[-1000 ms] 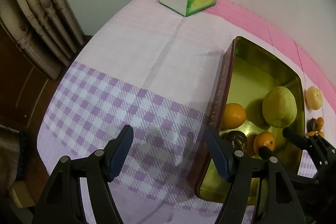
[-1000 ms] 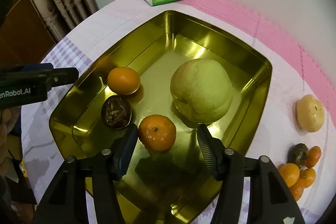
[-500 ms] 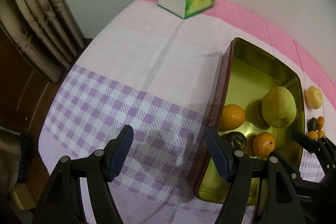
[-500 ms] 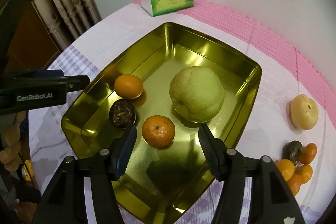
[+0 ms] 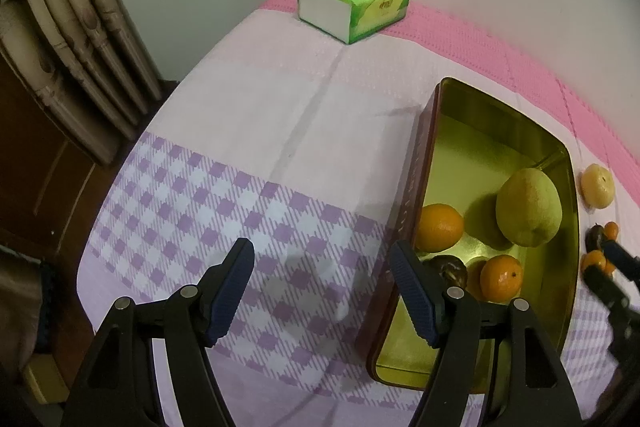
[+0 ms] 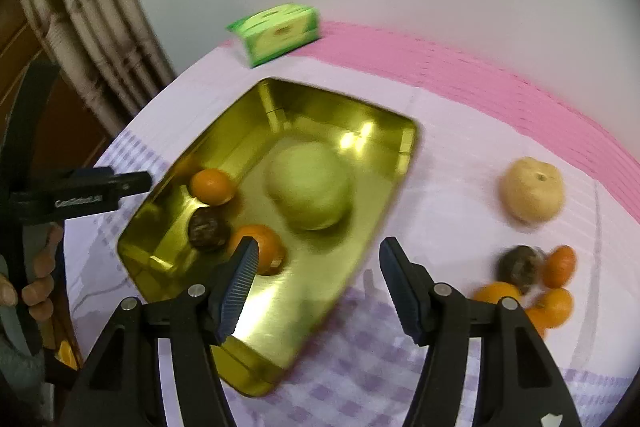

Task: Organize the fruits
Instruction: 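Withdraw the right tool from the tin toward the fruit pile, then grasp an orange from the pile with the right tool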

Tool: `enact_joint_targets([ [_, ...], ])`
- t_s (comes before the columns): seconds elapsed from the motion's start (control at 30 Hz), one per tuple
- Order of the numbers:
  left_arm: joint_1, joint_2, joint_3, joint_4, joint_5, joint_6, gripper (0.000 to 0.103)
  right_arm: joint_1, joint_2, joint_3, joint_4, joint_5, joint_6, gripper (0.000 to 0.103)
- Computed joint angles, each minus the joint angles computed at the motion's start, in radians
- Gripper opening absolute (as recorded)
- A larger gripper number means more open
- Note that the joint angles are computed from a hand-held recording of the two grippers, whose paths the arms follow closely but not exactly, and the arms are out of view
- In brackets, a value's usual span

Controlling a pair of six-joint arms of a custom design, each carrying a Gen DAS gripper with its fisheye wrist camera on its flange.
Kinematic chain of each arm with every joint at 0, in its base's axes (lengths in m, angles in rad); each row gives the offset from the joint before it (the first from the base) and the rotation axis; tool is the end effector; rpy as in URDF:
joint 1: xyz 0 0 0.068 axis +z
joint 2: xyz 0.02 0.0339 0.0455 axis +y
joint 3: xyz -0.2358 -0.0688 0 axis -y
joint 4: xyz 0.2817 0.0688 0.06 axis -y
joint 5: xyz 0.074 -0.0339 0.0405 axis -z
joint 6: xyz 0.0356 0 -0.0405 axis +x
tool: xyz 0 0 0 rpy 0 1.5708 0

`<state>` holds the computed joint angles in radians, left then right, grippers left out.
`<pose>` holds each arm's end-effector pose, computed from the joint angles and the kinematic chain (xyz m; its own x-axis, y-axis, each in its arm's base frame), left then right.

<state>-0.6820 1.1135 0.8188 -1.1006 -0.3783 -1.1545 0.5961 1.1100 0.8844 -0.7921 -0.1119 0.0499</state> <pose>0.1803 -0.1295 0.1952 -0.7991 -0.4460 -0.4032 -0.4825 0.8758 -0.0126 0.2134 0.1496 0.2271 -0.7335 -0.4377 -0.5199 -0.5706 0.8123 0.1211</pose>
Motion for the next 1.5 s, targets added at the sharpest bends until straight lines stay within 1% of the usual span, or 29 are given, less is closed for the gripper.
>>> enact_joint_targets([
  [0.13, -0.016, 0.017, 0.015, 0.0, -0.011, 0.003, 0.071, -0.131, -0.037, -0.017, -0.025, -0.007, -0.055, 0.061],
  [0.3, -0.028, 0.017, 0.021, -0.009, -0.021, -0.002, 0.071, -0.359, -0.036, -0.026, -0.046, -0.018, -0.151, 0.061],
  [0.43, -0.037, 0.027, 0.032, -0.022, -0.027, -0.009, 0.071, -0.507, 0.012, -0.005, -0.056, -0.006, -0.214, 0.061],
  [0.5, -0.042, 0.033, 0.035, -0.022, -0.027, -0.008, 0.071, -0.574, 0.061, 0.018, -0.068, -0.015, -0.234, 0.061],
  [0.57, -0.058, 0.025, 0.046, -0.038, -0.054, -0.01, 0.071, -0.62, 0.104, 0.036, -0.074, -0.02, -0.237, 0.061],
  [0.6, -0.061, 0.022, 0.046, -0.034, -0.065, -0.008, 0.072, -0.632, 0.118, 0.042, -0.079, -0.026, -0.238, 0.061],
  [0.67, -0.072, 0.012, 0.048, -0.027, -0.082, -0.01, 0.076, -0.66, 0.155, 0.058, -0.088, -0.043, -0.243, 0.061],
  [1.03, -0.122, 0.077, 0.096, -0.019, -0.117, 0.015, 0.076, -0.672, 0.263, 0.081, -0.06, -0.088, -0.212, 0.058],
  [1.23, -0.133, 0.084, 0.118, -0.006, -0.104, 0.025, 0.076, -0.678, 0.273, 0.067, -0.042, -0.114, -0.212, 0.05],
  [1.33, -0.149, 0.111, 0.157, -0.015, -0.113, 0.024, 0.076, -0.684, 0.288, 0.068, -0.036, -0.142, -0.207, 0.045],
  [1.5, -0.174, 0.184, 0.235, 0.001, -0.106, 0.036, 0.077, -0.695, 0.295, 0.065, -0.035, -0.172, -0.208, 0.044],
])
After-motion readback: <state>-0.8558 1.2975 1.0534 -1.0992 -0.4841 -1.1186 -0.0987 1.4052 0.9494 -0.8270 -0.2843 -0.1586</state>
